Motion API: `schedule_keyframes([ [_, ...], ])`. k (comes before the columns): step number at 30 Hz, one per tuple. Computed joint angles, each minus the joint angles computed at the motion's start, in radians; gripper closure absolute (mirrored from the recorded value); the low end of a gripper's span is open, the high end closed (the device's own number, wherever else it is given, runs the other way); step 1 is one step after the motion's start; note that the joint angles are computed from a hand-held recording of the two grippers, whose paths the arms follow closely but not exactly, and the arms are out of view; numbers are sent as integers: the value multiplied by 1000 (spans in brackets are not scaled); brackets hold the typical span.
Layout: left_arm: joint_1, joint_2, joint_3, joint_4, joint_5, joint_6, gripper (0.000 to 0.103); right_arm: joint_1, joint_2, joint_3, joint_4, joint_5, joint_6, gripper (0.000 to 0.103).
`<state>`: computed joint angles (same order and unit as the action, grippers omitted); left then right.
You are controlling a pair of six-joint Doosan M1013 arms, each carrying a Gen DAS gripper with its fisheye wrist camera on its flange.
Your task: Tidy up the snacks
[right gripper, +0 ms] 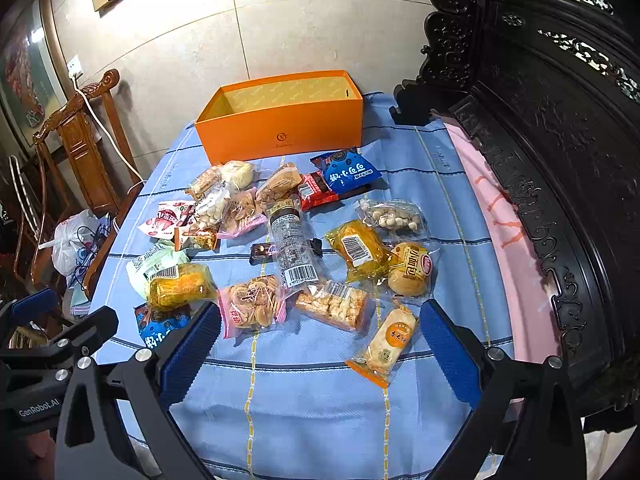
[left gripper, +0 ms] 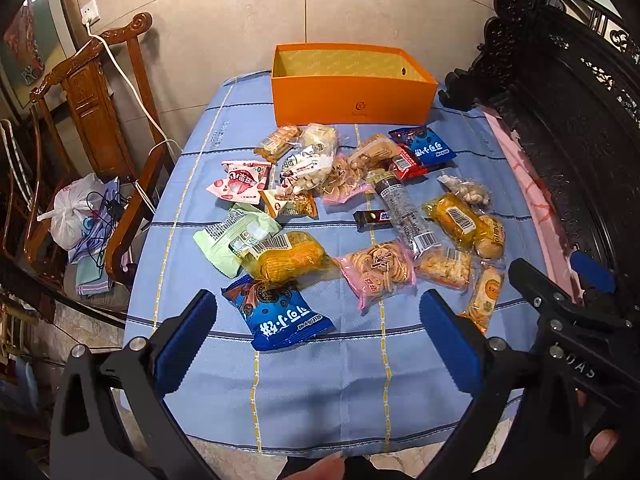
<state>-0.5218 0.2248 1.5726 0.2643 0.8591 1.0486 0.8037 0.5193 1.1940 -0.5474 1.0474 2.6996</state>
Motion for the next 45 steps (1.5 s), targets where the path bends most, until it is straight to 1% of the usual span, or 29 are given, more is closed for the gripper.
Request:
schedule_keyframes([
  [17,12,7,-6,18,4,-30,4,-4,1,2,0,-1,2,3],
  [34,15,7,-8,13,4,-23,4,-5,1,-2,0,4,-4,3],
  [39,14,9,-7,16,0,-19,4,-9,-15,37,2,-3,-2,3],
  [41,17,12,-4,4,1,-14,4,-16,-21,58,19,0,-3,3],
  [42,18,13,-1,-3,0,-9,4,-22,-28,78,35,-13,-3,3],
  [45,16,17,10,7,-3,-8,4,-30,-33,106,53,-17,-13,3],
])
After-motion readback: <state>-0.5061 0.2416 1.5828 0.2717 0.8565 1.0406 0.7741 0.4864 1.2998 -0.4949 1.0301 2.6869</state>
